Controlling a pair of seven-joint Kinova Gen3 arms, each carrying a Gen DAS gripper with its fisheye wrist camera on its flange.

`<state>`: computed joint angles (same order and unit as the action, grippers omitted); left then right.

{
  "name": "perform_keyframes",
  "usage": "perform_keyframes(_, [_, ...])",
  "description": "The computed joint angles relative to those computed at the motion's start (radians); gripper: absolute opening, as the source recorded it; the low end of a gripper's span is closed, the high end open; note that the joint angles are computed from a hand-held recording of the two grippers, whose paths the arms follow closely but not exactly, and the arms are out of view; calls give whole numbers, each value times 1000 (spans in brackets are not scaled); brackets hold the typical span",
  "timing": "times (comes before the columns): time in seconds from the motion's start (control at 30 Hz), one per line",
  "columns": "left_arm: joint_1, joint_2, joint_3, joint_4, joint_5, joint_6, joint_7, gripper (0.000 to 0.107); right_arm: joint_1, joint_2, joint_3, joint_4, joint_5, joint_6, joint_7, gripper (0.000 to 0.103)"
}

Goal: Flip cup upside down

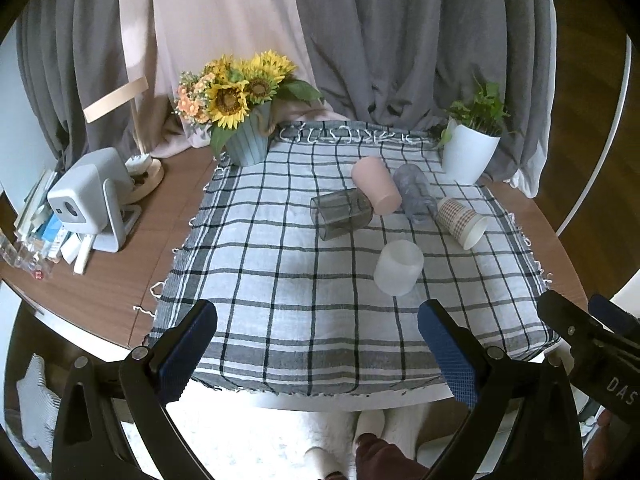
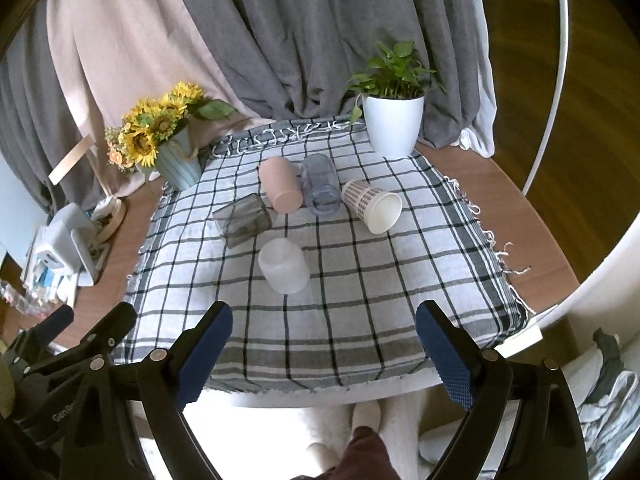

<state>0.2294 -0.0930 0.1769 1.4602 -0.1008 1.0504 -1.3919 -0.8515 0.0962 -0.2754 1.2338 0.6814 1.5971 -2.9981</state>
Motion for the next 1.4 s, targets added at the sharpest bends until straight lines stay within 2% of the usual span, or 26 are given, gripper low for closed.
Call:
perform_keyframes(0.37, [-3,-21,3,10,5,-3,-9,102,-41,-3,-20,-8,41,52,-47,93])
perform_keyframes(1.4, [-16,-49,6,5,19,9,-20,102,-71,1,-22,-34,54,84,-56,93])
